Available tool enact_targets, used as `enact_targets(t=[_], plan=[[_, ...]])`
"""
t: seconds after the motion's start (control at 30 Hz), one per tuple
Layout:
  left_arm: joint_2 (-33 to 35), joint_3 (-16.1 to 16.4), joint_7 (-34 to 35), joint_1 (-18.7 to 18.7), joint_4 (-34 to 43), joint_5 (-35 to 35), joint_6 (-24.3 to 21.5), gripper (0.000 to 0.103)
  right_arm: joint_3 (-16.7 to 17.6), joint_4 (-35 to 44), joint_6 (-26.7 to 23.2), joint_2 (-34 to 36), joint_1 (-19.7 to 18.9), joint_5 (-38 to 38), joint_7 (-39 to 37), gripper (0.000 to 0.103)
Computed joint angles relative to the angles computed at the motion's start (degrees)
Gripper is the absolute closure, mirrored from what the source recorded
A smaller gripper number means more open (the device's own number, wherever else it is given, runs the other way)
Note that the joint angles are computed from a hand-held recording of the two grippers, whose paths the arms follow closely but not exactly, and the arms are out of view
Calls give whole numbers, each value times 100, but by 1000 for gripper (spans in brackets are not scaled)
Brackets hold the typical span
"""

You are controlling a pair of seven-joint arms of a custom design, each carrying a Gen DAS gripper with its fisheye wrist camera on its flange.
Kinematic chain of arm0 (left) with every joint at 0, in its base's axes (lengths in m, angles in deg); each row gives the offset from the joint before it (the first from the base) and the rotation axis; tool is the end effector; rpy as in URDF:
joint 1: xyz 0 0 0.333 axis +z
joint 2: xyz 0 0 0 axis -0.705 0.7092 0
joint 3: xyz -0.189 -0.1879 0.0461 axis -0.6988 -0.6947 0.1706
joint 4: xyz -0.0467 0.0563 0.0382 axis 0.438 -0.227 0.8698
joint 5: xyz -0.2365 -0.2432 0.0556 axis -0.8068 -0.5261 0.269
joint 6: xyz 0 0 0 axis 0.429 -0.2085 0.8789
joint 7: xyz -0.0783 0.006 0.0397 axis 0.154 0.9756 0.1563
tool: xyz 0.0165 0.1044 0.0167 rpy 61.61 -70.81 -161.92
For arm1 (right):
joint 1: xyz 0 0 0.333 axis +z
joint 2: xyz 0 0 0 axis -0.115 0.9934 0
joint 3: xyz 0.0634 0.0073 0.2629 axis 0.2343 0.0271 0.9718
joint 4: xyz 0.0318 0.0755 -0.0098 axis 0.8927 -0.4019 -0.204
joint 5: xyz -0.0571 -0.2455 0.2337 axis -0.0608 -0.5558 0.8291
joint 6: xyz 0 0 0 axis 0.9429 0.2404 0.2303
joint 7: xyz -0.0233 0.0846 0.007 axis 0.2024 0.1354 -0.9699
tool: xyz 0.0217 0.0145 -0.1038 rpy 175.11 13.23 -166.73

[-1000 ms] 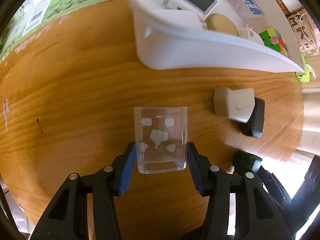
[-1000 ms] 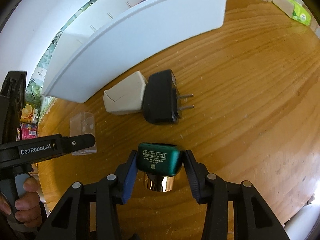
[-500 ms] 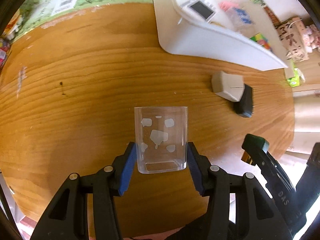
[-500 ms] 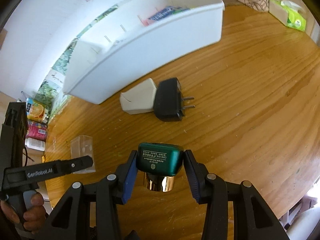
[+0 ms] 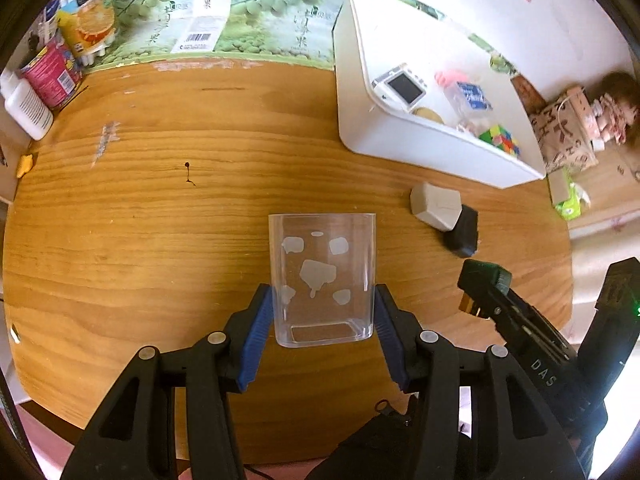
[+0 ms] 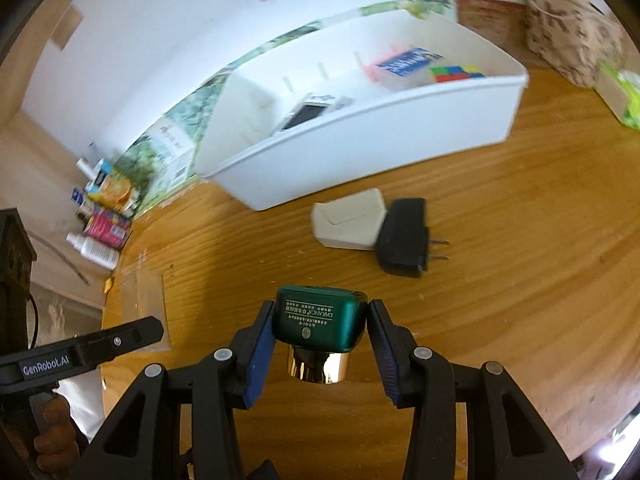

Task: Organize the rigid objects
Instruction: 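Lift and carry the cup and bottle with both tools over the bin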

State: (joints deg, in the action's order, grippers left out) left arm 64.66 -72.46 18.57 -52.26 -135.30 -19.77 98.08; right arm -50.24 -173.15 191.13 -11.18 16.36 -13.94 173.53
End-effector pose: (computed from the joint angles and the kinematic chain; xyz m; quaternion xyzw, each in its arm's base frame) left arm 0.4080 -0.1223 0.3755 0.8175 -0.5471 0.1797 0.0036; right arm 0.4414 0.2472 0.3548 -0.7344 0.6235 -0.0013 0.2681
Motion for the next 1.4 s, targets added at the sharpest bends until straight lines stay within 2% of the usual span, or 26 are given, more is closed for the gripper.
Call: enact_targets(t=[0.23,0.37,0.5,0.67,0.87,0.97,1.13,1.23,1.4], plan=[[-35,-206,-462,74,22,289,627,50,34,203,-7,7,-68,629,-1322,57],[173,-246,-772,175,344,604,717,50,38,553,-400,103,-218,1761,-2724,57],[433,-344,-1251,369,722,1218,837,50,17,783,-588,126,-293,2462,-3763,57],[941,-235,-1492,369,1362,1640,835,50,-50,1089,-648,219,-354,2897,-4700,57],[1589,-29,-1761,260,2226,2247,649,50,-35,1878,-719,734,-594,2899,-5008,57],[1901,90,-1736,163,2584,2284,658,50,50,2315,-720,1051,-773,2963,-5193,57],[2425,290,-1805,-29,3244,2463,420,49,246,3073,-797,1645,-1090,2976,-5351,57],[2679,375,-1804,-122,3566,2521,403,49,360,3462,-694,1982,-1224,2792,-5328,57],[3044,530,-1952,-293,4065,2653,197,49,479,4034,-772,2503,-1426,2199,-4858,57]])
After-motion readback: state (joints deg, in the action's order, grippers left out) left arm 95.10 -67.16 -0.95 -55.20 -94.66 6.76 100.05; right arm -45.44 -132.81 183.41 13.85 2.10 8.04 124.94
